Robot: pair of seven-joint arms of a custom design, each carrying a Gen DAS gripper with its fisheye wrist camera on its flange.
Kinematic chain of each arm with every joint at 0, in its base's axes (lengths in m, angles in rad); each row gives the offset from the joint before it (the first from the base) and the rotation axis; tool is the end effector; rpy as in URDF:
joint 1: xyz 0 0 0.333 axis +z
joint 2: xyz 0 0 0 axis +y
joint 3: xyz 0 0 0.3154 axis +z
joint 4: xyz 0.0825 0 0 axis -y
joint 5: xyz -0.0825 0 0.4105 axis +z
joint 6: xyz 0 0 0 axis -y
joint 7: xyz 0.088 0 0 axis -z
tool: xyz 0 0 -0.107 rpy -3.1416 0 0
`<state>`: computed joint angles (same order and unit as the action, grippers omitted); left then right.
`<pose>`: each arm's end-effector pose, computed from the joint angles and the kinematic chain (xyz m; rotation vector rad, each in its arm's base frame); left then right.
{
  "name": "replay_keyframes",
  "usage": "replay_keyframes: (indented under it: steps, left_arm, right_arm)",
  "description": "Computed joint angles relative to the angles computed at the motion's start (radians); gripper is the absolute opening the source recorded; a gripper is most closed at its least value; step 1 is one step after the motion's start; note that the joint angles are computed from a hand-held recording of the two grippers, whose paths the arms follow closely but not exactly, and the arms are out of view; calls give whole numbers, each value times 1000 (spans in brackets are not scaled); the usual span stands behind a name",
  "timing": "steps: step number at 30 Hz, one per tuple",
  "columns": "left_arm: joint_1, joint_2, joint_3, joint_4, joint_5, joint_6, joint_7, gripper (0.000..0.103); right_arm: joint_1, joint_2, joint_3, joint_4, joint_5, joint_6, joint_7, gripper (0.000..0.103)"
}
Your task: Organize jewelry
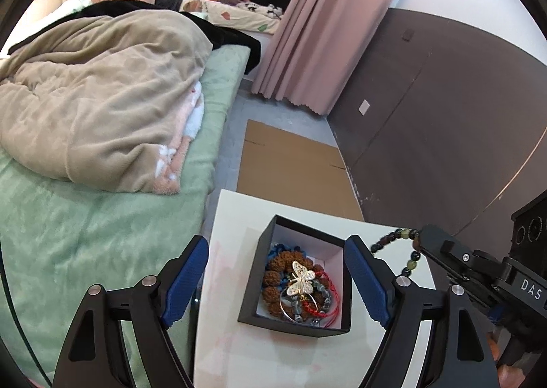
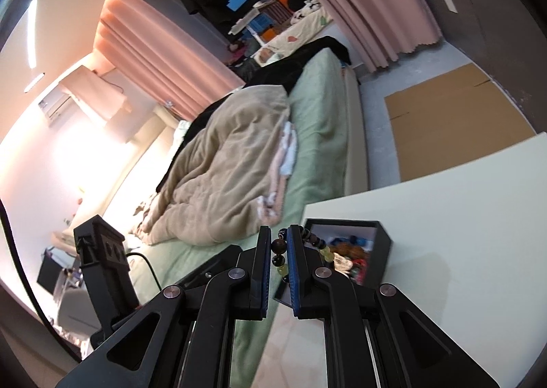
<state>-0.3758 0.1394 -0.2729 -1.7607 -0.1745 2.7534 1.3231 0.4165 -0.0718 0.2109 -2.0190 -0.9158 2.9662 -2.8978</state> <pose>0.5509 -0.3951 0.5776 -1.6830 2.1663 -1.2602 0.4519 0.3983 0.5717 -1.1737 1.6853 -0.1815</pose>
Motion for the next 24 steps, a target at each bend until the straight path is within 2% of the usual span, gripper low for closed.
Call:
replay_keyframes:
  steps: [2,3,5,6,11,16,19,21,23,24]
  left_arm:
    - [-1,5,3,4,8,3,-8,84]
    - [-2,9,6,10,15,-2,-15,84]
    - [2,16,1,19,-2,-11,-5,84]
    - [3,18,0,21,-9,-13,0,84]
    - [-4,16,-2,21,-5,-14,0,84]
    - [-2,-9,-17,-14,-45,36,47,85]
    - [-16,-26,-12,-35,-15,65,34,89]
    - [-24,-36,-7,-48,21,82,8,93]
    - [-31,-40,-3,-51,58,84,-17,94]
    - [-32,-42,-4,-54,67,88,-21,94]
  right_arm:
    - [8,18,3,25,24,-61,-22,12]
    - [15,28,-3,30,65,-64,-60,17]
    - [29,33,-17,14,189,-71,-145,66]
    - [28,26,-17,8,171,-82,-119,69]
    - [15,-46,-10,-63,185,-103,-119,69]
    - [-17,-127,23,-126,191,-154,-95,69]
    - [-29,-171,39,-155,200,-191,-91,69]
    - [-36,-198,53,-170,205,-217,-90,75]
    - [-41,-221,69,-177,203,-253,-90,87]
    - [-42,-232,73,-184,203,-257,-90,89]
